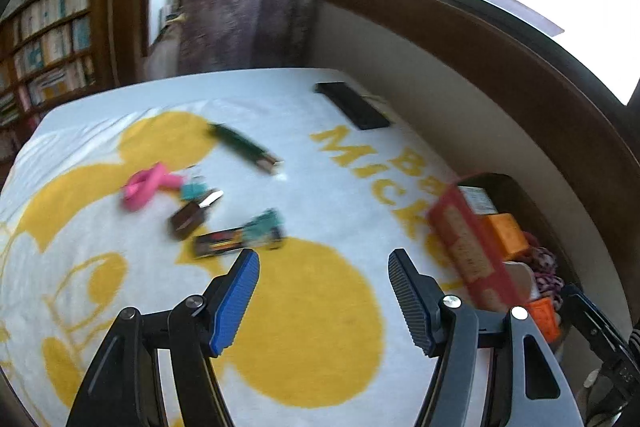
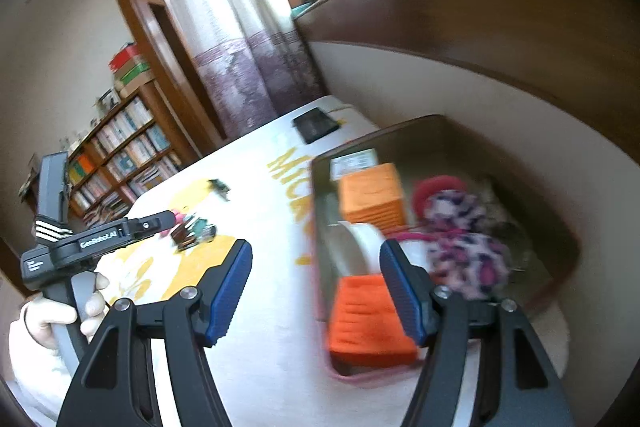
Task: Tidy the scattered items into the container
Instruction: 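Move both grippers back over the remaining items on the towel, then grasp the teal binder clip with the right gripper while the left approaches the lighter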
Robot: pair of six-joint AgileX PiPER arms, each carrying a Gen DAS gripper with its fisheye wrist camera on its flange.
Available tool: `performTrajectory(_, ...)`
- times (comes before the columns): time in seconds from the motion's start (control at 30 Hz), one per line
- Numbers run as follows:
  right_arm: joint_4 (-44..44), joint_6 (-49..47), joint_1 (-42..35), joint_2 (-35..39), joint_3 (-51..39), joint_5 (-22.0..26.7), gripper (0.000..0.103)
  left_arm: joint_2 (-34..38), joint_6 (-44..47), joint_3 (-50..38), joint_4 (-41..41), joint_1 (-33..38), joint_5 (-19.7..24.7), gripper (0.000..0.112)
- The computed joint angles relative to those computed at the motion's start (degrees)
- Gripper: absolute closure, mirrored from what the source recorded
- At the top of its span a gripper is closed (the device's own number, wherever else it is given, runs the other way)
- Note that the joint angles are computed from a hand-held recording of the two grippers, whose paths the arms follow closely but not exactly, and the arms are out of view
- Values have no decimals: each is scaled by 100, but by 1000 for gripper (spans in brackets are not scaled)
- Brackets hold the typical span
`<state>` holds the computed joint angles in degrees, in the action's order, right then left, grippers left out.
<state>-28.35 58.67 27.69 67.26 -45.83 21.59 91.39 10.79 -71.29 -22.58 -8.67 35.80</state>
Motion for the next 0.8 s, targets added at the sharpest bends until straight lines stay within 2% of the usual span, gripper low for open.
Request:
performTrajectory(0.2,-2,-95,504,823,-606,-55,25,18,454,189,-385,758,47,44)
performTrajectory(0.4,821,-1091,734,1801,-1374,-55,25,128,952,310,-735,1301,133,44)
performTrajectory(0.8,1909,-2572,882,3395,-3091,475,25,412,1425,396,-1011,1728,106,44)
